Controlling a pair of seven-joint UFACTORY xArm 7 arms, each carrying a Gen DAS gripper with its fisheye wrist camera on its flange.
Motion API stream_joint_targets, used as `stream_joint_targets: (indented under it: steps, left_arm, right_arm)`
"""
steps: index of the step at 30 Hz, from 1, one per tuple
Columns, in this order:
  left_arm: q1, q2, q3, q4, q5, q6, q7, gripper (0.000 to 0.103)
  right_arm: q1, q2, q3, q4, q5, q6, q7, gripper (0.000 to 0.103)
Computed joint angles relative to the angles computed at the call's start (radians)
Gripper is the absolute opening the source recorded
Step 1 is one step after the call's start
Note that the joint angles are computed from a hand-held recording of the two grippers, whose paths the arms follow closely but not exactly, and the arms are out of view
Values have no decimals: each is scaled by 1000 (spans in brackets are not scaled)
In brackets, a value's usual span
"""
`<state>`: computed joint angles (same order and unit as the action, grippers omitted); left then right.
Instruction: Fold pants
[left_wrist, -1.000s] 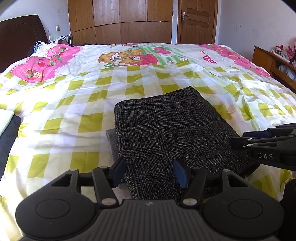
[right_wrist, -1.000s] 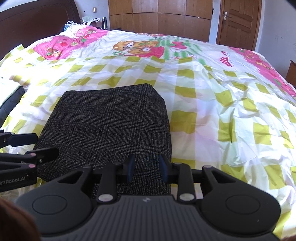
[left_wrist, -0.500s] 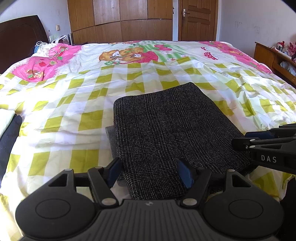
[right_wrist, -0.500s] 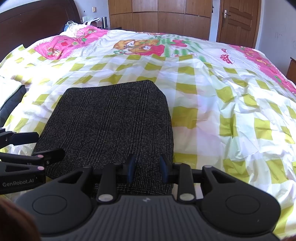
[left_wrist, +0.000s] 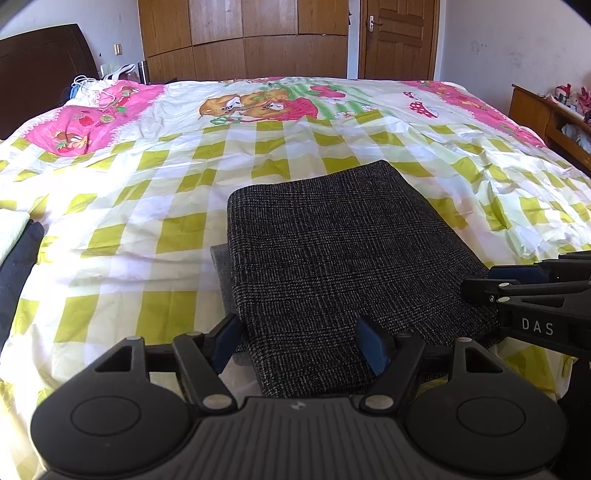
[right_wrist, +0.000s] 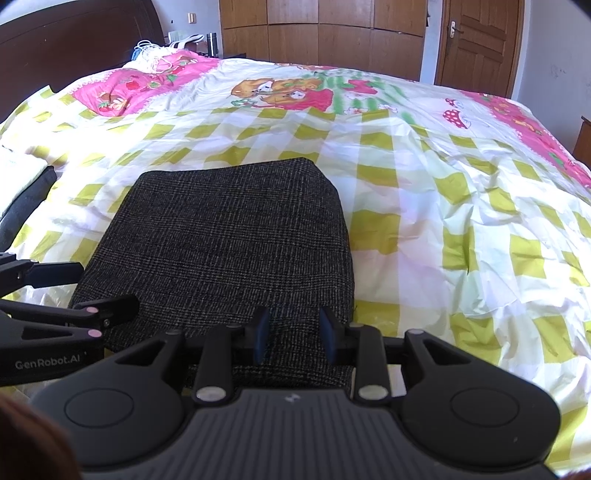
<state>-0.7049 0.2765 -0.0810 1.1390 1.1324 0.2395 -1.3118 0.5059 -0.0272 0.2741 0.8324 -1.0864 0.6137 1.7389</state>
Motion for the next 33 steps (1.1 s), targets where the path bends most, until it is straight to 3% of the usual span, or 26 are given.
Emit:
stream_joint_targets:
  steps: [7, 33]
  left_arm:
    - [2, 0, 0, -7, -26, 1, 2, 87]
    - [23, -48, -38, -44, 51, 51, -92, 103]
  right_arm:
    - [8, -1, 5, 3, 8, 20, 2, 31]
    - [17, -24, 20, -16, 11, 37, 26, 33]
